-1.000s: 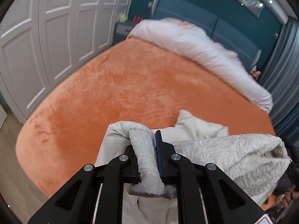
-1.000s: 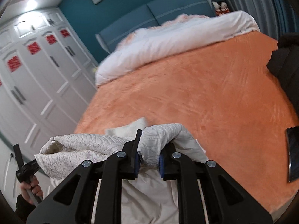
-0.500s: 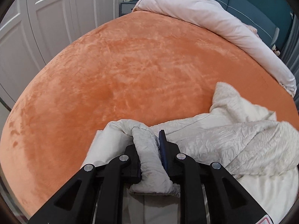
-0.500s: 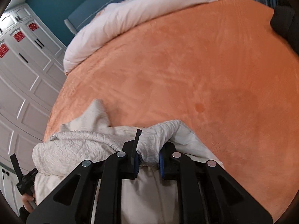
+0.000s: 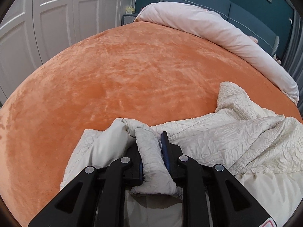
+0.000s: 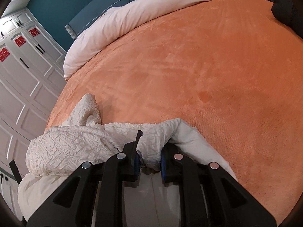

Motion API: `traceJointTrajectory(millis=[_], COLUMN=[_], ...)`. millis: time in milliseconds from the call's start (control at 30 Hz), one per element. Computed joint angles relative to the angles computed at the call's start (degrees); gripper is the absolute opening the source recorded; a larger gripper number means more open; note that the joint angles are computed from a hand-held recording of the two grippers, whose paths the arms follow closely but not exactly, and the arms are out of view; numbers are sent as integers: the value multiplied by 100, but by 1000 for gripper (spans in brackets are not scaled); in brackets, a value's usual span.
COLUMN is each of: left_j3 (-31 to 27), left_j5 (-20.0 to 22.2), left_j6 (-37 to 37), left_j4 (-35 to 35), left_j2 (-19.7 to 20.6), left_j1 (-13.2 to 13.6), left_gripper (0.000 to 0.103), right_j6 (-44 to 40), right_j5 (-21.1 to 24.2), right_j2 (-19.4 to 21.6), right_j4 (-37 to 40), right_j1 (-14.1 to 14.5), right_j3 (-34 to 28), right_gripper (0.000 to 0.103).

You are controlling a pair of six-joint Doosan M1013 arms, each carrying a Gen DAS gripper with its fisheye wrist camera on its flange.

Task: Fold large clothes

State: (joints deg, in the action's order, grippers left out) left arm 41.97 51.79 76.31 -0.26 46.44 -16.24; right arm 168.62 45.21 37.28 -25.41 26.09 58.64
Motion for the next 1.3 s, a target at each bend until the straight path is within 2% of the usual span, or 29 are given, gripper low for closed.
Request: traceJointTrajectory(millis=[167, 233, 300, 333, 367, 433, 533, 567, 600, 633, 667, 733, 833, 900, 933, 1033, 1067, 1133, 1233, 1300], left_j3=[25, -48, -195, -210, -177, 25, 336, 544, 884, 1142, 1384, 1437, 1093, 750, 641, 120, -74, -248, -423, -652], left_j5=[-61, 29, 334, 432, 485, 388, 202, -82, -666, -1155, -1717, -2078, -1781, -1305, -1145, -398, -153, 56, 180, 446], left_j6=[31, 91, 251, 285, 319, 431, 655, 495, 145, -46, -284, -663, -59, 712, 883, 922, 931, 871, 732, 599], left_j4=[-109, -210, -403, -469, -606, -962, -1584, -1389, -895, -582, -115, 746, 712, 32, -106, 10, 4, 146, 530, 663], left_j2=[-6, 4, -17, -57, -149, -378, -731, -918, -1180, -1360, -1559, -1675, -1525, -1282, -1179, -705, -530, -339, -123, 83], left_j1=[25, 48, 112, 141, 199, 322, 498, 492, 445, 413, 361, 231, 42, -91, -143, -347, -399, -457, -524, -494], left_gripper=[18, 19, 21, 22, 25, 30, 41, 56, 65, 65, 71, 73, 73, 73, 73, 73, 73, 73, 73, 75], right_j6=[156, 121, -109, -70, 117, 792, 1424, 1480, 1452, 1352, 1170, 766, -414, -1298, -1740, -2850, -3001, -3325, -3446, -3218], right_j5=[-185, -382, -387, -442, -594, -774, -601, -521, -439, -356, -299, -279, -93, 344, 584, 1377, 1521, 2061, 2542, 2473], right_j2=[-38, -120, -232, -361, -488, -779, -1137, -1191, -1220, -1226, -1197, -1089, -637, -187, 50, 875, 1036, 1474, 1753, 1626], right_j4=[-102, 43, 297, 321, 189, -506, -1328, -1465, -1542, -1580, -1602, -1547, -1082, -834, -792, -682, -581, -390, -271, -109], right_j1=[0, -36, -65, -58, -41, 47, 239, 294, 346, 402, 468, 555, 657, 737, 782, 859, 837, 767, 672, 569], right_j3=[119, 242, 296, 397, 539, 871, 1206, 1233, 1226, 1182, 1083, 857, 69, -715, -1123, -2533, -2797, -3555, -3980, -3599], right_gripper=[15, 17, 22, 29, 42, 58, 57, 57, 57, 57, 57, 55, 50, 46, 40, 29, 27, 23, 19, 17])
